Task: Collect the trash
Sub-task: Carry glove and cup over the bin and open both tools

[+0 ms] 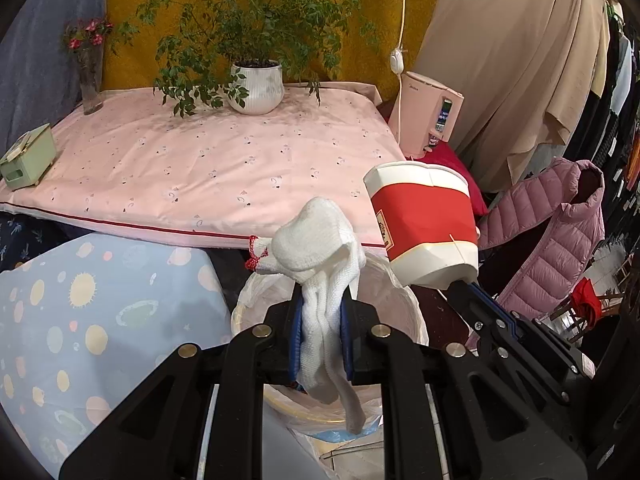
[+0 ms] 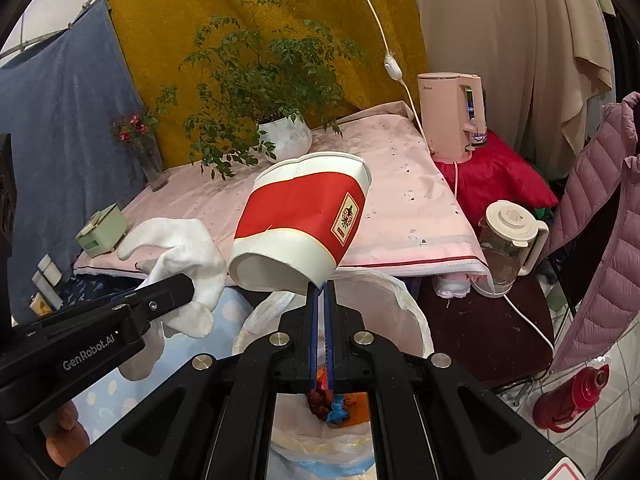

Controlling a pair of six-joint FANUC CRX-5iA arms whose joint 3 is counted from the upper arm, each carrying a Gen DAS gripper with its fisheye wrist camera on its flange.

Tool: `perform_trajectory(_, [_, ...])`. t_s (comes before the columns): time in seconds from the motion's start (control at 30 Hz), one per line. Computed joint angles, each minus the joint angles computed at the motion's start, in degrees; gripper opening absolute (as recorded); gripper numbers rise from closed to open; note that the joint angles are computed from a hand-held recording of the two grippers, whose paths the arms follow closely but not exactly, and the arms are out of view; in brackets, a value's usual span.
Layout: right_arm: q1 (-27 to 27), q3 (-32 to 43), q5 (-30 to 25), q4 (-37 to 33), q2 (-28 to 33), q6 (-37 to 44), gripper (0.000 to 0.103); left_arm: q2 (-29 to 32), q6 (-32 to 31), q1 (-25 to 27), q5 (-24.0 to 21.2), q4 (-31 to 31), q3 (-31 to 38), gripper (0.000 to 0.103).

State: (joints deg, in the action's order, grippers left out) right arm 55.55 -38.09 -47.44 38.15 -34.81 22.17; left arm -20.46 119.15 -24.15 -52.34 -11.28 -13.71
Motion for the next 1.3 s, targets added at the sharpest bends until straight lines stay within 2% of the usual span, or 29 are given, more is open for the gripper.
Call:
perform_trajectory(0.47, [-1.96, -0.33, 1.80, -3.13, 1.70, 1.85, 0.003, 0.87, -3.11, 2.81, 2.05, 4.52, -2.54, 0.016])
perform_trajectory(0.57, [-2.24, -0.29, 2.03, -3.59, 2.12, 2.19, 0.003, 0.76, -2.79, 3.17, 2.34, 4.52, -3.12, 0.019])
perform_trajectory(0.6, [-2.25, -0.31, 2.04, -3.75, 2.19, 2.31, 0.003, 0.84, -2.20, 3.19, 2.18, 4.14, -3.05, 0.026])
perform_trajectory(0.67, [-2.23, -0.22, 1.84, -3.85, 2.65, 2.46, 0.004, 0.62, -1.73, 3.35, 2.44, 4.07, -3.53, 0.033])
perform_trajectory(0.8, [-2.34, 0.15, 1.61, -5.06, 3.51, 2.87, 0.013, 0.23, 0.24, 3.33, 1.73, 2.12, -3.89, 0.044])
perform_trajectory(0.97, [-1.65, 0.08, 1.27, -5.26, 3.72, 3.11, 0.020, -1.09, 0.47, 4.57, 1.26, 2.26, -5.30, 0.045])
perform_trajectory(1.03, [-1.36, 0.21, 1.00, -5.43, 3.63, 3.14, 0.026, -1.78, 1.01, 4.80, 0.87, 1.79, -5.75, 0.045])
perform_trajectory(1.3, [1.11, 0.60, -0.81, -4.96, 2.51, 3.49, 0.040, -4.52, 5.86, 2.66, -2.01, -4.20, -5.59, 0.055])
